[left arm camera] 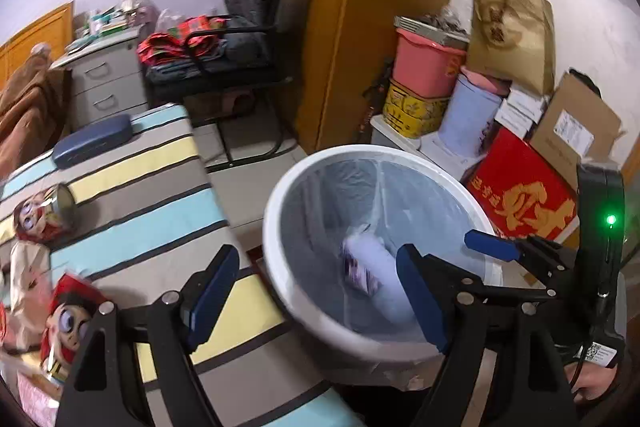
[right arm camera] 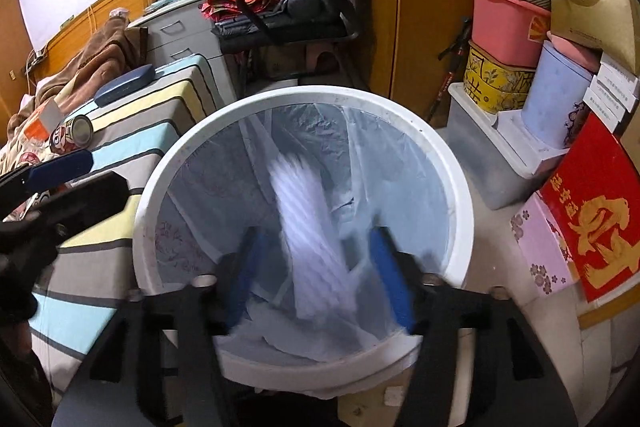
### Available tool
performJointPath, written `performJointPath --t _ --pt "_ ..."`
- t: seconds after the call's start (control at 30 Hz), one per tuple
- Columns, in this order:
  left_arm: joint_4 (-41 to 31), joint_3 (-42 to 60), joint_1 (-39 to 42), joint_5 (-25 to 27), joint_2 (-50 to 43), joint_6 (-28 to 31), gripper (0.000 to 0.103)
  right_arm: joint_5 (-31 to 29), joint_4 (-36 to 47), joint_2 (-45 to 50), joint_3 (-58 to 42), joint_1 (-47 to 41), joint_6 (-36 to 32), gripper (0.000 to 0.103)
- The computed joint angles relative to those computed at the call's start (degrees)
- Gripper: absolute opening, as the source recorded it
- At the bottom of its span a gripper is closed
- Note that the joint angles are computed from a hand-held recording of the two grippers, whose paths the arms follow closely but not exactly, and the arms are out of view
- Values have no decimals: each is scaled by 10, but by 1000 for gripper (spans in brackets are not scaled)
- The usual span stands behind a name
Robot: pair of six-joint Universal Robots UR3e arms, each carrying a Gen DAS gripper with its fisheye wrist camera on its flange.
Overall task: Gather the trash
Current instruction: 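Grasp the pink strawberry milk carton with the right gripper while the left grasps the yogurt cup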
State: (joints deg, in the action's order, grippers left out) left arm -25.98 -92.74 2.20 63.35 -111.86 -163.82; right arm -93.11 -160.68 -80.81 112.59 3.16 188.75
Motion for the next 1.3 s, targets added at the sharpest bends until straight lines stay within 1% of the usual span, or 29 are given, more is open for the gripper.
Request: performJointPath --t 0.1,0.2,0.27,0.33,0.4,0.5,0.67,0.77,0.9,1.0,1.1,1.2,1.3 --pt "15 -39 23 0 32 1 83 -8 1 -4 -4 14 9 66" --pt "21 -87 58 -23 75 11 83 -20 -8 -10 -4 35 14 66" --pt "35 -122 80 -26 104 14 83 -22 -21 -12 -2 47 21 66" --pt "45 -159 110 -34 136 24 83 -22 -26 -10 -9 59 29 66" --pt "36 -186 143 -47 165 33 84 -23 -34 -5 -15 75 36 66" --pt "40 -230 194 -52 207 51 85 -18 -47 4 -25 97 37 66" --pt "5 -272 282 -76 262 93 87 -2 -71 32 -50 133 35 66" --pt "-3 -297 327 -76 286 115 87 4 -81 49 -66 153 33 66" --pt "-44 -325 408 -109 318 168 88 3 -92 78 -89 180 20 66" --pt "-75 -337 462 -131 332 208 95 3 -93 104 -114 202 13 66" --pt "-107 -334 497 -131 331 239 96 21 -92 130 -141 218 2 66" --pt "-127 -326 522 -123 314 248 96 34 -79 161 -180 237 -6 66" --pt "-105 -325 533 -99 290 250 96 45 -65 194 -227 255 -22 66"
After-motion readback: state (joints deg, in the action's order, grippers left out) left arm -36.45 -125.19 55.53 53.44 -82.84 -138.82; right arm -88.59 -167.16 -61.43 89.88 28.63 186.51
